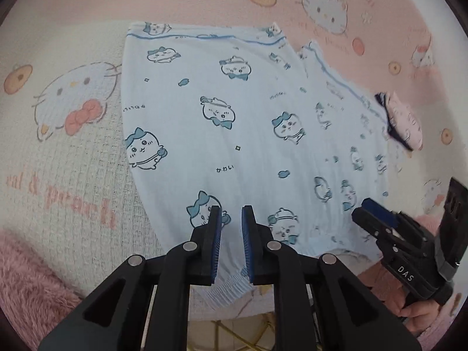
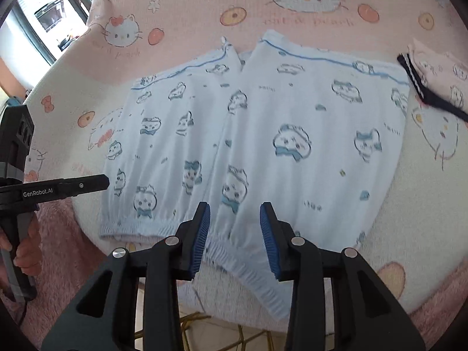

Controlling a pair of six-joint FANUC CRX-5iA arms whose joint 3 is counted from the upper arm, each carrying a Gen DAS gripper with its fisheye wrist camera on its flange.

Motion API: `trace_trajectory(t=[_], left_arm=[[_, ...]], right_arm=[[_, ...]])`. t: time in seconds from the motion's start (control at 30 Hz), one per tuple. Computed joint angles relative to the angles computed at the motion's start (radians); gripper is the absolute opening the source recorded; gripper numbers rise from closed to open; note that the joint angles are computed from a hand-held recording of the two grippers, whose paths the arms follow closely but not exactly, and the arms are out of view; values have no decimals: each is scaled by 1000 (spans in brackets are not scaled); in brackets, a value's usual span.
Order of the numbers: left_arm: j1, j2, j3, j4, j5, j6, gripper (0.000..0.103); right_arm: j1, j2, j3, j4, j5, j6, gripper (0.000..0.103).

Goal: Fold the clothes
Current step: 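Release the hem and smooth the pajama top flat with both grippers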

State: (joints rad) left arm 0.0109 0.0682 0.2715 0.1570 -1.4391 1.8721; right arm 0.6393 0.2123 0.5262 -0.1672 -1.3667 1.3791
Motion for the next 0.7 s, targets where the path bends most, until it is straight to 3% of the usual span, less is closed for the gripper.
trace_trajectory(t=[0.1, 0.2, 0.23, 0.3, 0.4, 0.47, 0.57, 0.63, 0.7], left_arm=[[-38, 70, 108, -152, -182, -34, 17], [-21, 45, 119, -220, -264, 54, 20], [-22, 40, 128, -262, -294, 83, 26], [-1, 9, 94, -206, -225, 69, 26], [-10, -12, 46, -95, -47, -7, 26], [-33, 16, 59, -88, -15, -52, 30], [-56, 101, 141, -146, -148, -73, 35], [-73, 133, 238, -272, -289, -16, 36], [-91, 130, 293, -424, -353, 31, 36]], right_arm=[[22, 54, 47, 40, -89, 10, 36], [8, 35, 29, 39, -90, -16, 36], [-3, 31, 31, 30, -94, -29, 36], [-20, 22, 31, 12, -53, -49, 36], [-27, 40, 52, 5, -14, -37, 36], [-16, 64, 68, 19, -45, -29, 36], [0, 58, 40, 59, -72, 1, 37], [2, 56, 41, 79, -105, 17, 36], [-14, 41, 33, 65, -112, -10, 37]])
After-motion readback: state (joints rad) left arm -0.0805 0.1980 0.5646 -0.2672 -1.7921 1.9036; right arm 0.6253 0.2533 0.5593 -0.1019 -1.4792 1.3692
